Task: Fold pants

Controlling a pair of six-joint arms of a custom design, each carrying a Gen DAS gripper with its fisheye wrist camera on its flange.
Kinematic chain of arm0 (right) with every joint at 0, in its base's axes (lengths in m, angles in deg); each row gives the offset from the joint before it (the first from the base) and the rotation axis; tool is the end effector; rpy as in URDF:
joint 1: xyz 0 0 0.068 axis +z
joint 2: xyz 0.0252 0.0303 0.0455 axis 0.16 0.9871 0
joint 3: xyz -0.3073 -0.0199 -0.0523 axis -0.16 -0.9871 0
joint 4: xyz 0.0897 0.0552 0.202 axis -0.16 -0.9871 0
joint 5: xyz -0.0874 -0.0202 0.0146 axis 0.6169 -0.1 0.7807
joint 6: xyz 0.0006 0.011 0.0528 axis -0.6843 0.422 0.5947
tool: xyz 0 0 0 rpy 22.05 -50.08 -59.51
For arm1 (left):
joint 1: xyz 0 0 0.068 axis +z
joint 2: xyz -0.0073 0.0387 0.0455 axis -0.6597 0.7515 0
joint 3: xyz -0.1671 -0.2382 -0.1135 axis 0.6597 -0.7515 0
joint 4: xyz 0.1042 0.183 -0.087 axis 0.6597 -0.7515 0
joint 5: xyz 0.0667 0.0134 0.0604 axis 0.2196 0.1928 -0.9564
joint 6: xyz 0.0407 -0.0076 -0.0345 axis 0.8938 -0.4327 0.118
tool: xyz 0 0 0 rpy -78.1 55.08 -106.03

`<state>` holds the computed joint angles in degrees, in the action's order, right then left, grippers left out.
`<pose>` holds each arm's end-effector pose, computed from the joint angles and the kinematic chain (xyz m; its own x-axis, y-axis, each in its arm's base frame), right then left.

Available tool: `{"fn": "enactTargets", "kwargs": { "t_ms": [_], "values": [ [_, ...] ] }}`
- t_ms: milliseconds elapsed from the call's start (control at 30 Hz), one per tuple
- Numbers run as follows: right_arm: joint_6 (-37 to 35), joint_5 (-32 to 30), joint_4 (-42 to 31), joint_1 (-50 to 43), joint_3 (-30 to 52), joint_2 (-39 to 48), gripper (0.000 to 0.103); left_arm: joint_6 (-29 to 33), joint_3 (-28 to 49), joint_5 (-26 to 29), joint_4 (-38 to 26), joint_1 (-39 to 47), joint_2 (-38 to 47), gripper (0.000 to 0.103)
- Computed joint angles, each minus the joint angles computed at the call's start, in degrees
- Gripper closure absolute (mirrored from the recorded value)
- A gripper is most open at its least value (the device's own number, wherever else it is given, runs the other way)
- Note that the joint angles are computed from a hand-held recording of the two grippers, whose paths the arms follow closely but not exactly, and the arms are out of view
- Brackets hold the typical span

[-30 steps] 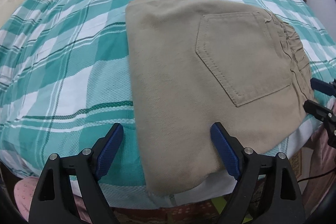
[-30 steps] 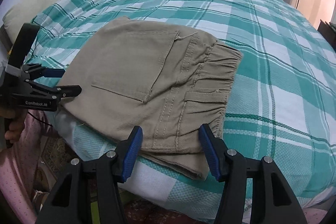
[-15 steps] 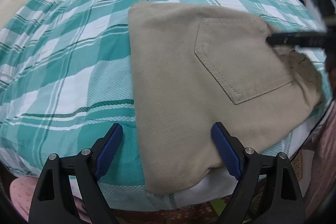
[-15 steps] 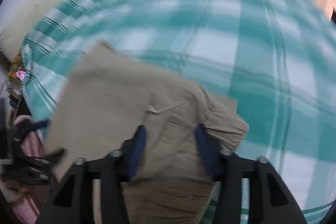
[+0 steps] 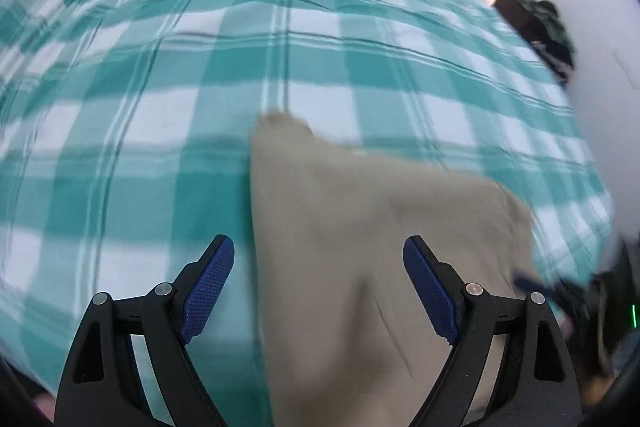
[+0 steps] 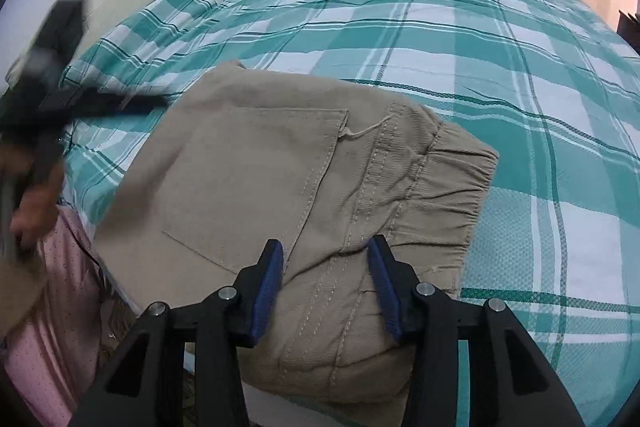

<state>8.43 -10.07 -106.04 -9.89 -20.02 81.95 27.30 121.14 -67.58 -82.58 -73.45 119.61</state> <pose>0.1463 -0.0329 0.1867 -0.8440 -0.0704 -0.5317 -0.2319 0.9418 0.2434 0.2632 -0.1645 0.2352 -0.9040 0.1137 -0.4122 0.1897 0.9706 -0.1482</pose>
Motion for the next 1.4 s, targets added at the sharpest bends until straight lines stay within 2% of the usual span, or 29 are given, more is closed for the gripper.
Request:
{"fn": "enactTargets", "kwargs": {
  "t_ms": [67,133,200,300,367,467,567,667,767,833,933,1033,1067,1100,1167,1200,1300,1400],
  "values": [
    [-0.37,-0.54,0.34,-0.25,-0.61,-0.54,0.057,-0.66,5.78,-2.77,-2.84,1.92,7.79,0.015],
    [-2.37,-2.64,0.85,-2.38,-1.14,0.29,0.057,-2.03,8.26,-1.05,-2.72,5.74,13.27,0.015],
    [-3.09,-3.39,1.16,-3.26,-2.0,-0.15,0.057,-4.04,8.51,-1.62,-2.24,7.83,14.03,0.014],
    [-3.07,-3.53,1.2,-3.23,-2.29,-1.14,0.058,-3.57,5.56,-1.25,-1.7,8.87,8.42,0.015],
    [-6.06,-6.72,-5.72,-6.94,1.03,-1.81,0.058,-0.95,2.46,0.17,-2.23,9.31,3.23,0.015],
    [-17.41,-16.59,-21.5,-21.99,8.13,1.43,0.055,4.05,-5.33,6.16,-1.93,10.77,-6.52,0.01],
    [-24.24,-17.2,-28.61,-29.97,12.56,8.8,0.049,6.01,-13.75,15.36,-1.37,13.16,-13.01,0.01],
    [-22.41,-14.74,-27.84,-30.1,14.46,17.89,0.049,4.65,-19.33,22.73,1.47,13.66,-13.78,0.011],
    [-18.9,-14.99,-28.84,-29.24,17.92,29.58,0.049,2.78,-21.86,23.2,6.27,10.56,-11.85,0.012],
    [-16.52,-16.51,-30.07,-28.62,20.52,35.57,0.049,1.78,-22.19,25.62,9.12,9.61,-9.11,0.015],
    [-13.82,-17.85,-32.47,-27.0,23.68,41.43,0.049,0.38,-21.39,26.31,10.82,7.86,-7.29,0.015],
    [-13.26,-18.05,-33.6,-25.5,25.51,45.06,0.049,-1.19,-20.85,23.59,11.1,5.46,-6.36,0.016],
    [-12.41,-17.53,-33.28,-24.63,25.65,44.87,0.05,-1.89,-20.39,22.36,10.43,4.79,-6.23,0.021],
    [-11.52,-16.36,-32.51,-23.23,25.61,43.6,0.052,-2.62,-19.52,20.5,9.0,3.86,-6.47,0.03],
    [-10.7,-12.91,-29.88,-19.89,24.1,37.61,0.063,-2.93,-18.28,17.5,6.24,2.6,-7.65,0.046],
    [-10.62,-11.53,-28.75,-18.27,23.03,33.79,0.065,-2.81,-17.49,15.73,4.61,2.01,-8.45,0.058],
    [-9.04,-8.78,-27.4,-13.72,21.31,22.93,0.07,-4.29,-15.35,10.42,0.97,-0.31,-10.83,0.079],
    [-8.57,-8.55,-30.06,-10.08,22.78,15.05,0.074,-3.95,-11.27,6.46,-3.57,-2.41,-12.65,0.084]
  ]
}}
